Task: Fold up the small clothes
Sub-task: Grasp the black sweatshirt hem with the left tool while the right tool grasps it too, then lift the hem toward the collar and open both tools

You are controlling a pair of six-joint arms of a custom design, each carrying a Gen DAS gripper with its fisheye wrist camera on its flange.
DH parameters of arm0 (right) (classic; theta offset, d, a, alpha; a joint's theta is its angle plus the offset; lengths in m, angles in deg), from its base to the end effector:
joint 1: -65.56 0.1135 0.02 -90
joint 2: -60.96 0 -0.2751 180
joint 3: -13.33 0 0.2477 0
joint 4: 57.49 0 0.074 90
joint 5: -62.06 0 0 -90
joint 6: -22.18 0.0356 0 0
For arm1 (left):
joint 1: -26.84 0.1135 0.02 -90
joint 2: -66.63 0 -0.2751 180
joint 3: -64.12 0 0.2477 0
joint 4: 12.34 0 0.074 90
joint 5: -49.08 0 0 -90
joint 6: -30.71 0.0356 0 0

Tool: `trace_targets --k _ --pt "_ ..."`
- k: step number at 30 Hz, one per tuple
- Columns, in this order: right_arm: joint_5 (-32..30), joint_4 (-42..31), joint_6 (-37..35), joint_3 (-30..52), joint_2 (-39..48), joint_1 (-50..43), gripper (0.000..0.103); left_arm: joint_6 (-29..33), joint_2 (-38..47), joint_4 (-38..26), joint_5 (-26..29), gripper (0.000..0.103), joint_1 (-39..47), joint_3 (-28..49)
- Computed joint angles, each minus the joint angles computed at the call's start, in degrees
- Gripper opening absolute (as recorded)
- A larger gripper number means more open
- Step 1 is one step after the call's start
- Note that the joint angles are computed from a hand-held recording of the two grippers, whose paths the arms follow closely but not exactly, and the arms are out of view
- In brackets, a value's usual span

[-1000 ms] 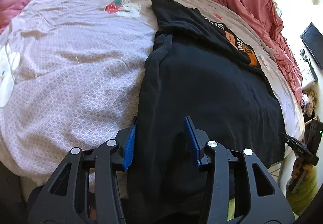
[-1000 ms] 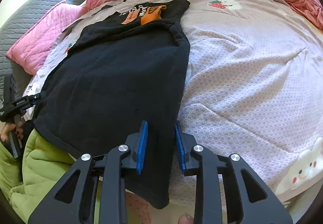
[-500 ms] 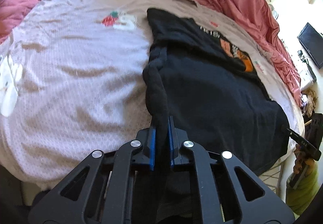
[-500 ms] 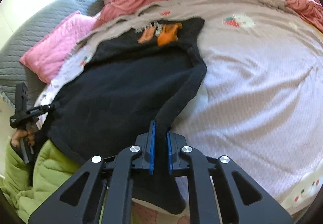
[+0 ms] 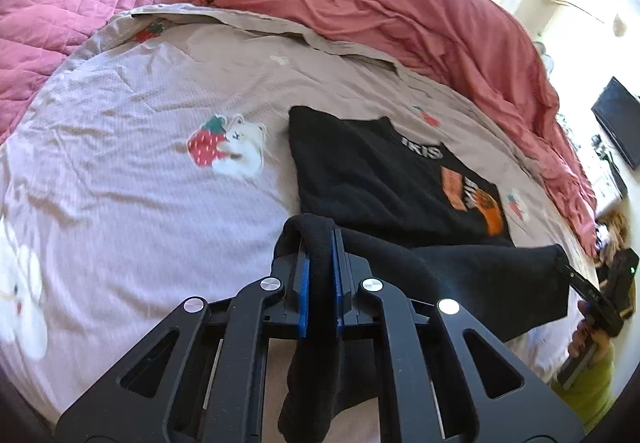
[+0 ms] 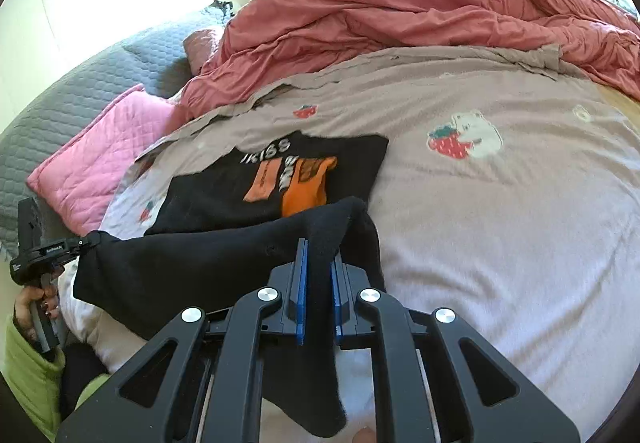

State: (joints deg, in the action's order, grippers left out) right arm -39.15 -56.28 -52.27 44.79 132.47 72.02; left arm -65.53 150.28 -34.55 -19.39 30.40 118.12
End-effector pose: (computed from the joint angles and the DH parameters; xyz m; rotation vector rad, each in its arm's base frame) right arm 0.2051 0.0302 0.1467 0.0734 2.2669 0.4253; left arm 0.2713 0.0038 0.1801 -0.0487 2.4491 -0.4844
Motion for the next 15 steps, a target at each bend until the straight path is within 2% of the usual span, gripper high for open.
trace_targets --k 6,9,10,11,13,15 --pt "3.0 2.75 0.51 7.54 14.81 -0.02 0.011 -3.92 12.28 4.67 -3.6 0.003 -2.38 6.44" --pt "3.5 2.96 1.0 8.12 17.38 -0.25 0.028 -5.07 13.88 9.97 -3.01 0.006 -2.1 3.95" --pt "3.04 3.28 0.91 7.32 16.8 -0.91 0.036 -5.13 13.51 12.09 -2.09 0.011 -1.6 2.37" --pt "2.53 3.66 0.98 6.33 15.8 -1.55 0.039 -4.97 12.67 14.23 0.17 0.014 -0.58 0.28" --pt "2.32 3.27 1.02 4.72 13.56 -2.4 0.048 -4.95 10.25 16.3 2.78 0.029 0.88 -2.68" --pt "1.54 2.41 1.16 2.93 10.77 -3.25 0.049 -4.64 7.11 16.76 4.02 0.04 1.88 -5.2"
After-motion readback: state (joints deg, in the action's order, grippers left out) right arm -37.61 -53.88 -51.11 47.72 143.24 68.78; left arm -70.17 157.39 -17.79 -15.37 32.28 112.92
